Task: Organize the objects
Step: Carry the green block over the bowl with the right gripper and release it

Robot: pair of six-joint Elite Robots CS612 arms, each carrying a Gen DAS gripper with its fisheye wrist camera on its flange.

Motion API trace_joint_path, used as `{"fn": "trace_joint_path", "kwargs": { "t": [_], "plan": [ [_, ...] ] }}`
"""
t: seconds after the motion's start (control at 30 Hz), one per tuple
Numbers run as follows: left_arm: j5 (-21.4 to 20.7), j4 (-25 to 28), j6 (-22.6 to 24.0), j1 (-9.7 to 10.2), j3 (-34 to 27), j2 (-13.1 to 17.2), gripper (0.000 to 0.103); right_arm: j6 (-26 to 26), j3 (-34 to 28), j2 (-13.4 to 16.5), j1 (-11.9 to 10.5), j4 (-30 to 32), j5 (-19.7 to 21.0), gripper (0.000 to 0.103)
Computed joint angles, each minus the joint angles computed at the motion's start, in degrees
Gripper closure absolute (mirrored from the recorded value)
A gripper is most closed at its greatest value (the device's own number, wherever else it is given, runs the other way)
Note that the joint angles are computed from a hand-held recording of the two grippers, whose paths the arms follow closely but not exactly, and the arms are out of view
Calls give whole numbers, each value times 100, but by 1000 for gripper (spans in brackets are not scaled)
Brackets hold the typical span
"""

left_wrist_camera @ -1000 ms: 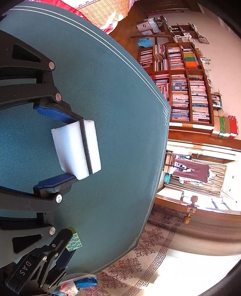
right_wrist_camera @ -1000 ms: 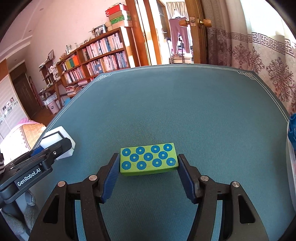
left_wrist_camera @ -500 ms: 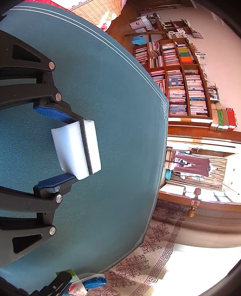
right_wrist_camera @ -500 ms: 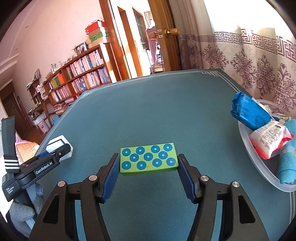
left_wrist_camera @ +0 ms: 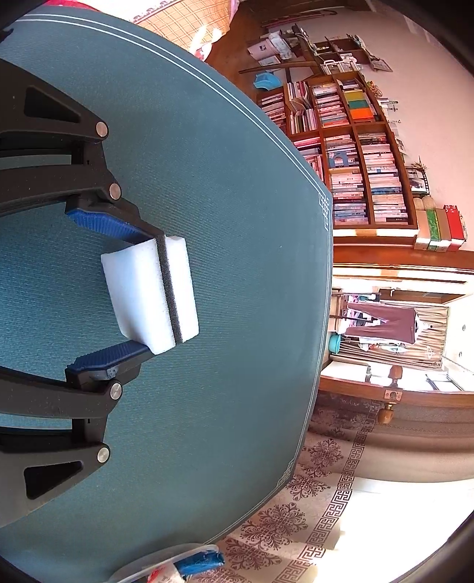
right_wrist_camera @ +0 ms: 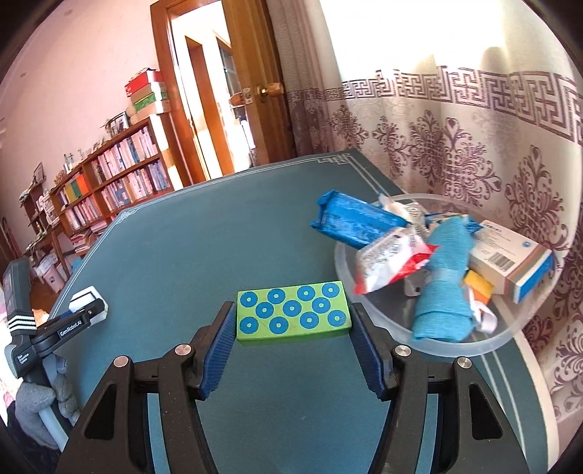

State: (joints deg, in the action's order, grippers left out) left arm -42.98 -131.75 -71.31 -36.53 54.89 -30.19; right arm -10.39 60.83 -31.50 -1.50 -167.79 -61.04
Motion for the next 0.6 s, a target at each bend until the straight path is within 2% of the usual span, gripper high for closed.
{"fn": "trace_joint_path", "kwargs": {
  "t": [0.17, 0.37, 0.6],
  "plan": [
    [32, 78, 8, -10, -42, 16, 47, 276, -70, 36, -107, -78, -154, 40],
    [-17, -42, 136, -26, -52, 18, 47, 293, -284, 114, -137, -212, -266, 40],
    [-70, -175, 385, -49, -118, 56, 47, 292, -1153, 482, -102, 82, -490, 40]
  ]
}}
